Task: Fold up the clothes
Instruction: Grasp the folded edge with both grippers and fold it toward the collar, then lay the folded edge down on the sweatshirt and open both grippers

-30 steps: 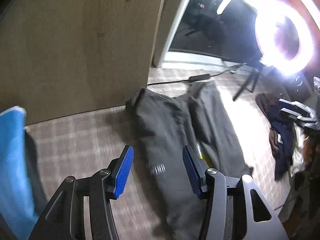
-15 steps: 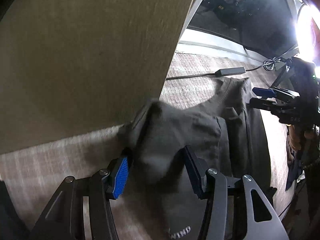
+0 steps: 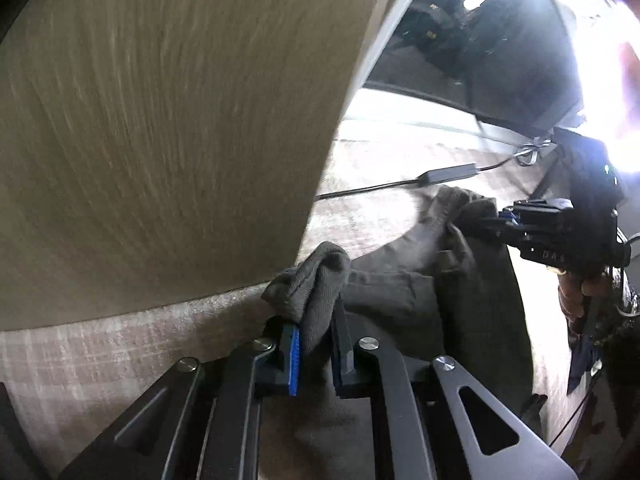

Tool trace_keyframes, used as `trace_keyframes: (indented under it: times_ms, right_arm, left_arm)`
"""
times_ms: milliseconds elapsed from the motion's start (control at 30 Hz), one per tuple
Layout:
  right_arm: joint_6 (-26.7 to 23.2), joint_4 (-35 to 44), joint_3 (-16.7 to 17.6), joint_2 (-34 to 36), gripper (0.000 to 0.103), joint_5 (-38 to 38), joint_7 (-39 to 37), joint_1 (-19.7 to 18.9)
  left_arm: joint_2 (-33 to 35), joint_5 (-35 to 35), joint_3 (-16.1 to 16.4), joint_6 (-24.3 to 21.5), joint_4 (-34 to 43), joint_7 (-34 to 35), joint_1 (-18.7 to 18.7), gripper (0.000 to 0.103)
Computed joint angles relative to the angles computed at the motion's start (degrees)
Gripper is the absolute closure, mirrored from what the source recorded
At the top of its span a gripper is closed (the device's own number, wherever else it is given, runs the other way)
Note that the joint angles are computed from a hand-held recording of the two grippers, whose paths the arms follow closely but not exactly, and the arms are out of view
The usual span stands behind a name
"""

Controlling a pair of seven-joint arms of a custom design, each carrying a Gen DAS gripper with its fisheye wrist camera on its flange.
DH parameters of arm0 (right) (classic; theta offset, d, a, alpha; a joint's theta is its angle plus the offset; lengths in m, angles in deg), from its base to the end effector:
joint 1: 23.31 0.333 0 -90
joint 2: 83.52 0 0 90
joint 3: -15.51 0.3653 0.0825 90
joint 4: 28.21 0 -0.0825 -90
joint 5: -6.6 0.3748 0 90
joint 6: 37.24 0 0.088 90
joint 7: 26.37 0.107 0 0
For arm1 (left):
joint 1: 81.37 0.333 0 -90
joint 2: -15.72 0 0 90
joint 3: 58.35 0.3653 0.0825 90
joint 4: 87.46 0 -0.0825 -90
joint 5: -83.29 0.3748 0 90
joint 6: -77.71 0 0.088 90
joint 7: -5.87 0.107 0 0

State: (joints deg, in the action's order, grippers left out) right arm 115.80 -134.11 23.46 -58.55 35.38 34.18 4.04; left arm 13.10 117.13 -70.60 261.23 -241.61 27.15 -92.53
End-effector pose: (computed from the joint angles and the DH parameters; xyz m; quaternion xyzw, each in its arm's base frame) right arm 0.5744 0.3749 0.3794 -0.8760 0.4082 0.0108 0.2567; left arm 0.3775 -0.2209 0.3588 -0.7420 0.6135 -0.2630 0.0623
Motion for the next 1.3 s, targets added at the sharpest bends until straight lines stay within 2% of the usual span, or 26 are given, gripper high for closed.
trace_keyframes:
  times_ms: [67,133,200,333,400,433,500,700,767,900,933,1000,1067,1100,1167,1200,1233,1300]
  right_arm:
    - [1.32,-2.21,1.83,-2.73,0.096,3.15,-2.69,-1.41]
    - [1.56,-3.93,2.57,-5.46,0.096,5.28,-4.54,-1.99]
    - [2.94,-7.32,3.43,-9.82,0.096,7.67,-7.36,-2.15]
    - [3.15,-14.08,3.91,-19.33,0.096,13.28,-12.26,-1.91]
    - [3.75,-18.5,3.57,-24.57,0.096,14.65,-13.18,-0.98]
    - [3.97,-20.62,3.39,-27.2,0.096,15.06,-13.38,-0.49]
    - [4.92,-25.95,3.24,-32.99,0.096,16.78,-14.07,0.78]
    - [10.72,-41.13,5.75,-45.41,0.096,16.21,-11.11,4.53]
    - [12.45,-45.72,6.94,-47.86,0.096,15.58,-9.31,5.92]
    - [15.99,-53.29,8.63,-49.22,0.096,14.49,-5.31,8.73]
    - [16.74,-54.53,7.86,-48.76,0.096,15.12,-5.32,10.3]
    - [17.47,-56.67,7.51,-47.95,0.095,15.12,-4.9,12.09]
    - [15.04,-58.77,11.97,-49.22,0.089,8.16,-0.57,8.2]
    - [13.47,-59.77,14.51,-50.42,0.082,3.92,1.85,5.97]
    - [10.16,-61.41,16.9,-54.65,0.074,-1.91,4.78,3.69]
    - [8.34,-62.17,17.58,-57.3,0.07,-4.32,5.9,2.95]
    - [6.67,-62.63,16.77,-59.66,0.068,-5.37,6.36,3.36]
    - [2.41,-62.68,12.87,-64.58,0.068,-5.56,6.6,5.36]
  left_arm:
    - [-0.49,1.81,-1.18,0.65,0.8,-1.17,0.9,0.094]
    - [-2.05,0.63,-0.42,0.5,1.08,0.22,-1.15,0.094]
    - [-4.33,1.05,-1.53,-0.94,1.41,0.37,-1.6,0.094]
    - [-10.64,2.03,-5.24,-4.57,0.55,-2.26,-3.0,0.094]
    - [-13.12,3.46,-8.53,-6.64,0.74,-5.1,-3.04,0.094]
    - [-14.55,3.83,-9.3,-7.42,0.42,-6.15,-3.77,0.094]
    - [-19.69,2.85,-8.66,-8.72,-2.9,-7.09,-7.55,0.094]
    - [-25.24,3.16,-16.4,-13.97,-6.06,-16.28,-12.85,0.094]
    - [-26.8,2.73,-16.49,-14.58,-8.11,-18.5,-16.59,0.094]
    - [-23.27,5.82,-21.99,-10.73,-9.06,-26.47,-15.51,0.094]
    - [-22.16,6.67,-23.31,-10.04,-9.07,-28.35,-15.19,0.094]
    - [-20.27,6.28,-23.0,-11.45,-8.87,-29.62,-18.64,0.092]
    - [-18.95,4.47,-21.52,-14.05,-8.65,-29.92,-23.9,0.088]
    - [-19.4,2.43,-19.96,-15.94,-8.79,-29.36,-27.69,0.086]
    - [-20.19,-0.92,-18.27,-19.03,-8.88,-28.83,-33.18,0.071]
    - [-20.78,-2.13,-17.69,-20.02,-8.98,-28.84,-34.93,0.069]
    - [-21.71,-3.78,-16.83,-21.22,-9.08,-28.43,-37.13,0.068]
    - [-23.77,-7.06,-15.65,-25.14,-8.56,-26.88,-41.38,0.067]
